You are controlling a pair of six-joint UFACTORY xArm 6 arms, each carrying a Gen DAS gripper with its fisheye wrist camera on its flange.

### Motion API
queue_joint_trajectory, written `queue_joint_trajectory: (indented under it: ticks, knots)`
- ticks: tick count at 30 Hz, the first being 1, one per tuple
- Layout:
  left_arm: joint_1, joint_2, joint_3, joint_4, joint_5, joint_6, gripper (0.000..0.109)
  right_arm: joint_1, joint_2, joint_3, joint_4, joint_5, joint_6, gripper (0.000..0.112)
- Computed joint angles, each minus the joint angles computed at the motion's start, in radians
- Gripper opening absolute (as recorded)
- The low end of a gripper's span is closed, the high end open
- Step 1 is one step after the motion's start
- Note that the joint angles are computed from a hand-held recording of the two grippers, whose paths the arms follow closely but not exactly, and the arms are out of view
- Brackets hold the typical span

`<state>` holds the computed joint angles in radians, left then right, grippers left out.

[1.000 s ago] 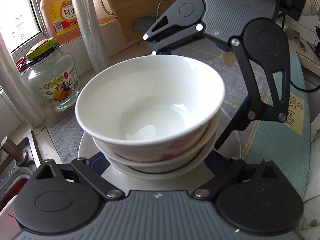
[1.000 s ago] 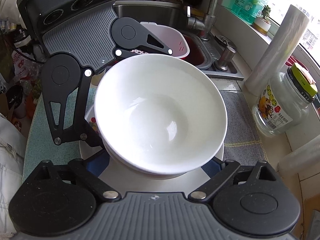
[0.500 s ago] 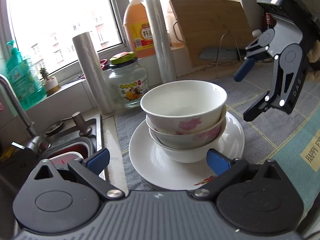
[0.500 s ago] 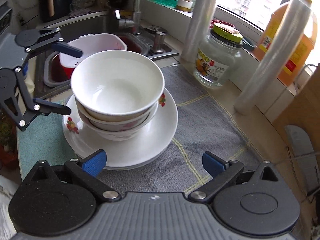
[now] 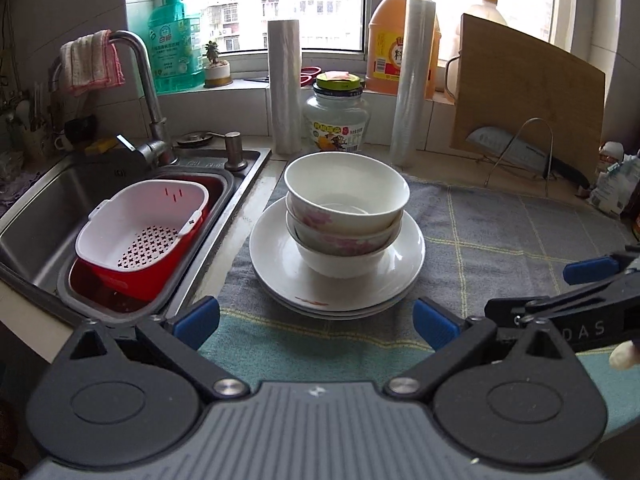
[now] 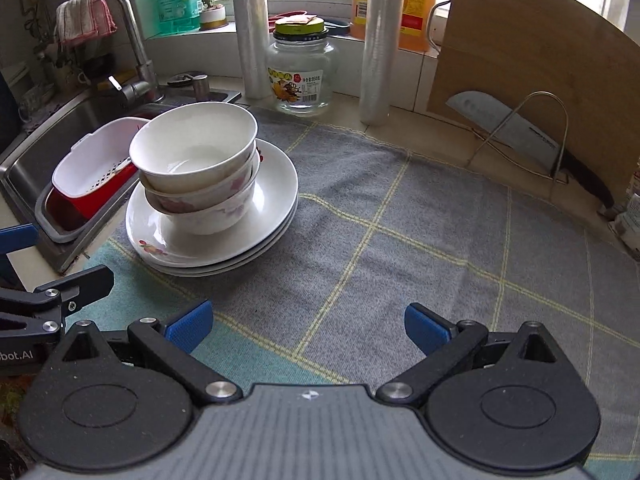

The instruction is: Organize plates and bowls

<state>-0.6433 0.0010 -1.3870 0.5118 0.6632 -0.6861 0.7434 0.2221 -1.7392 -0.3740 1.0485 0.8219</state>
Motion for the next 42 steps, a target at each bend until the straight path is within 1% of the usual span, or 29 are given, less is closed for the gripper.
queue_joint_trajectory:
  ticks: [3,6,17,23,27,42]
  knots:
    - [-0.035,-0.023,-0.003,0.047,0.043,-0.028,0.102,0.017,-0.027,0.005,-0.032,0.02,0.026,0.103]
    - [-0.054,-0.043,0.006,0.072,0.061,-0.062,0.102,0.034,-0.058,0.028,-0.069,0.025,0.049,0.103]
    - [-0.074,-0.078,0.024,0.107,0.116,-0.136,0.102,0.054,-0.105,0.071,-0.077,0.027,0.1,0.103]
    - [-0.069,-0.079,0.024,0.085,0.114,-0.126,0.102,0.059,-0.114,0.079,-0.074,0.032,0.117,0.103]
    - [-0.072,-0.076,0.015,0.087,0.126,-0.127,0.102,0.062,-0.11,0.068,-0.081,0.045,0.122,0.103]
    - [-0.073,-0.075,0.006,0.095,0.132,-0.114,0.102,0.062,-0.099,0.044,-0.085,0.062,0.133,0.103]
